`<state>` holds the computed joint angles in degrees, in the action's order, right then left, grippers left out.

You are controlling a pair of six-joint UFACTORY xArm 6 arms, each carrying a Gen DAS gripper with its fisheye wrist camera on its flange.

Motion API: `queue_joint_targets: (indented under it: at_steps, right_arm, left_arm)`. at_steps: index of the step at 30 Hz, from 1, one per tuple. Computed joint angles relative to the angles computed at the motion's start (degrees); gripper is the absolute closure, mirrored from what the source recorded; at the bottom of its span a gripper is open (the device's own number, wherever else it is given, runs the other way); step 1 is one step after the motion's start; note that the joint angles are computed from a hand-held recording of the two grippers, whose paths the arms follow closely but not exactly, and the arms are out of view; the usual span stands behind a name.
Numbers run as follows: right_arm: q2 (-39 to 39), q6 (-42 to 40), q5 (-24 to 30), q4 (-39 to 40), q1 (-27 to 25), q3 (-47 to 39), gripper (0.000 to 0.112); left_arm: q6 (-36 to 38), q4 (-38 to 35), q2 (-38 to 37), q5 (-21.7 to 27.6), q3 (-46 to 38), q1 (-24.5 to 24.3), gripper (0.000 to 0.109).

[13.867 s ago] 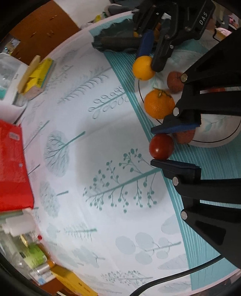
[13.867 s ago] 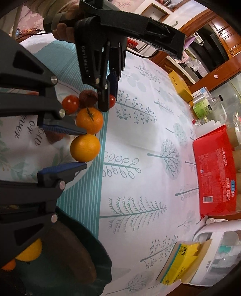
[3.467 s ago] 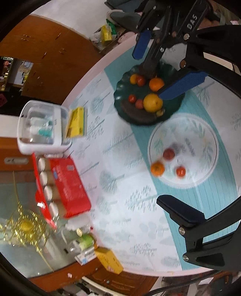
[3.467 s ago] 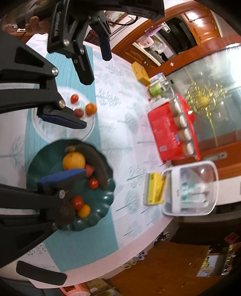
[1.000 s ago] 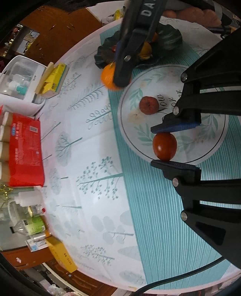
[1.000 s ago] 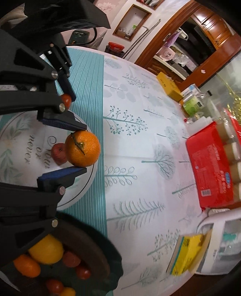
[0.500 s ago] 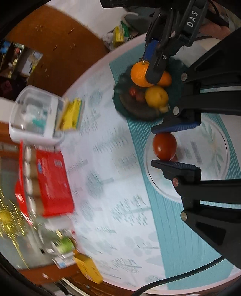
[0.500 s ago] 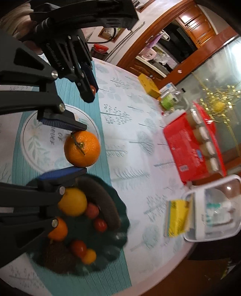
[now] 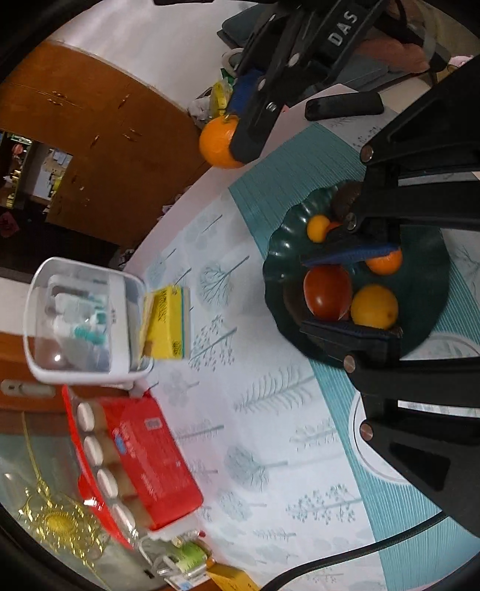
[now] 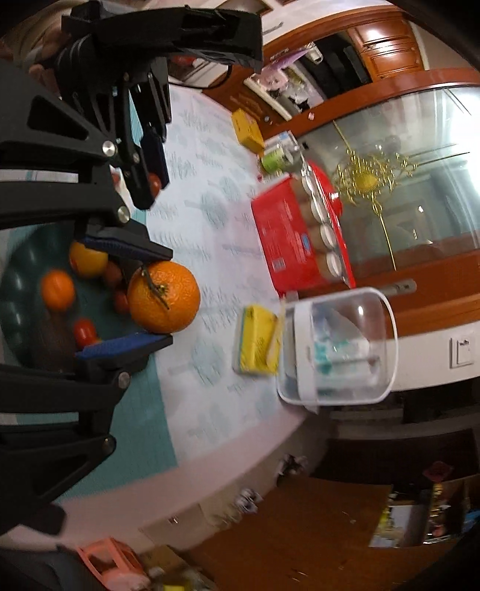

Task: Organize fruits
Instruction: 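Lower the mandarin and cherry tomato into the green bowl and open both tools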

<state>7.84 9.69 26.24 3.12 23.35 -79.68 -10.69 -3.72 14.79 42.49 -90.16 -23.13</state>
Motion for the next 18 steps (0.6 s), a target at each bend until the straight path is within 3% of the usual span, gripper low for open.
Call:
queue_joint_targets:
  at_steps: [9,18]
  right_arm:
    - [9.11,-14.23,6.75,13.92,-3.27,-4.38,0.073]
    - [16.15,-22.12,13.64,19.51,-3.52,-8.94,0.073]
  left_arm:
    - [-4.30,3.07,10.52,6.70,-7.98,-2.17,0.081]
    - [-7.45,6.20,17.15,12.36,-13.17,-2.79,0.081]
